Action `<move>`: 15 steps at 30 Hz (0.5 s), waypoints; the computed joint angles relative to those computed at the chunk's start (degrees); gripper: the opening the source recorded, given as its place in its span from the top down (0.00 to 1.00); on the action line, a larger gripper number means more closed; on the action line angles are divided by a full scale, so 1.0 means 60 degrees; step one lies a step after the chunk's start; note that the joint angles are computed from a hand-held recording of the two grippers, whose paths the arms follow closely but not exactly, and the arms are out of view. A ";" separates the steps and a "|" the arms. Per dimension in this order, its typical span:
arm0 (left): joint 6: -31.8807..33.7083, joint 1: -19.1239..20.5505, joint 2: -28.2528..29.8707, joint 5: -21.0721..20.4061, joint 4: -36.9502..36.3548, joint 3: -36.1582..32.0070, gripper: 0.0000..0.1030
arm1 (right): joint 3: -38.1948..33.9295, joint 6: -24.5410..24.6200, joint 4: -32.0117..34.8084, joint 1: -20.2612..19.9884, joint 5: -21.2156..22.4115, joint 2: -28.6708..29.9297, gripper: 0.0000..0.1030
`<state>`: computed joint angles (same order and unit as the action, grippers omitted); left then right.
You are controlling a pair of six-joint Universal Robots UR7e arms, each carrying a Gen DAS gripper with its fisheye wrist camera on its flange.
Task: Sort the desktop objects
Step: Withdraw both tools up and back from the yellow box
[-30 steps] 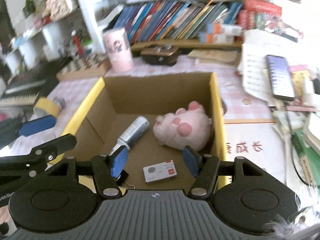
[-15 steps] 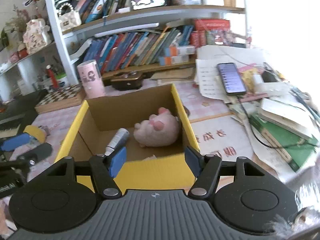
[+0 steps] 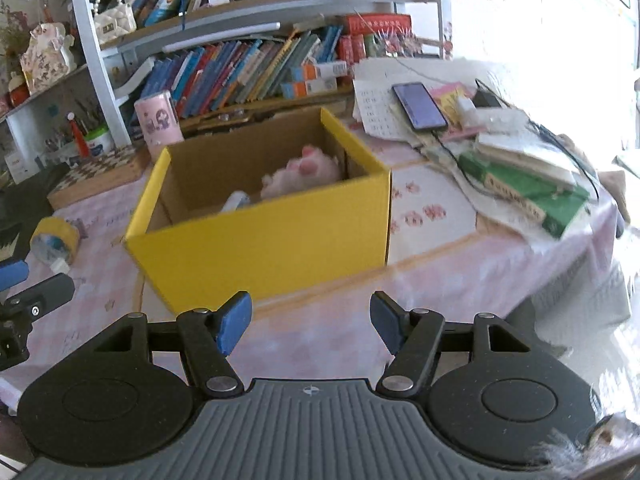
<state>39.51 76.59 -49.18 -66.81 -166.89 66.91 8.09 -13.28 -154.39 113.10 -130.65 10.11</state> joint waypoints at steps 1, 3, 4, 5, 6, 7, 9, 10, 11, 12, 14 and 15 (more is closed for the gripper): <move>0.0022 0.0016 -0.0092 0.0001 0.0012 0.0122 0.19 | 0.0780 0.0130 -0.0343 0.0032 -0.0045 -0.0334 0.38; 0.0078 0.0053 -0.0292 -0.0009 0.0046 0.0388 0.18 | 0.1881 0.0393 -0.0795 0.0105 -0.0135 -0.0774 0.38; 0.0109 0.0064 -0.0375 0.0000 0.0070 0.0500 0.18 | 0.2278 0.0500 -0.0954 0.0140 -0.0176 -0.0924 0.38; 0.0149 0.0079 -0.0454 0.0005 0.0102 0.0603 0.18 | 0.2644 0.0604 -0.1106 0.0180 -0.0216 -0.1053 0.38; 0.0204 0.0094 -0.0546 0.0015 0.0129 0.0724 0.18 | 0.2899 0.0675 -0.1214 0.0218 -0.0242 -0.1134 0.37; 0.0247 0.0100 -0.0606 0.0028 0.0155 0.0799 0.18 | 0.3164 0.0729 -0.1336 0.0253 -0.0265 -0.1222 0.37; 0.0343 0.0118 -0.0780 0.0015 0.0137 0.1055 0.18 | 0.3439 0.0780 -0.1461 0.0323 -0.0306 -0.1283 0.36; 0.0389 0.0124 -0.0855 0.0012 0.0125 0.1163 0.18 | 0.3569 0.0783 -0.1530 0.0358 -0.0326 -0.1308 0.36; 0.0430 0.0128 -0.0907 0.0016 0.0114 0.1241 0.18 | 0.3710 0.0786 -0.1592 0.0396 -0.0336 -0.1337 0.35; 0.0485 0.0138 -0.0982 0.0012 0.0099 0.1346 0.18 | 0.3855 0.0789 -0.1655 0.0421 -0.0336 -0.1377 0.35; 0.0582 0.0157 -0.1128 -0.0002 0.0057 0.1540 0.17 | 0.4028 0.0802 -0.1695 0.0474 -0.0334 -0.1411 0.35; 0.0629 0.0167 -0.1196 0.0003 0.0025 0.1630 0.17 | 0.4047 0.0809 -0.1688 0.0500 -0.0329 -0.1394 0.35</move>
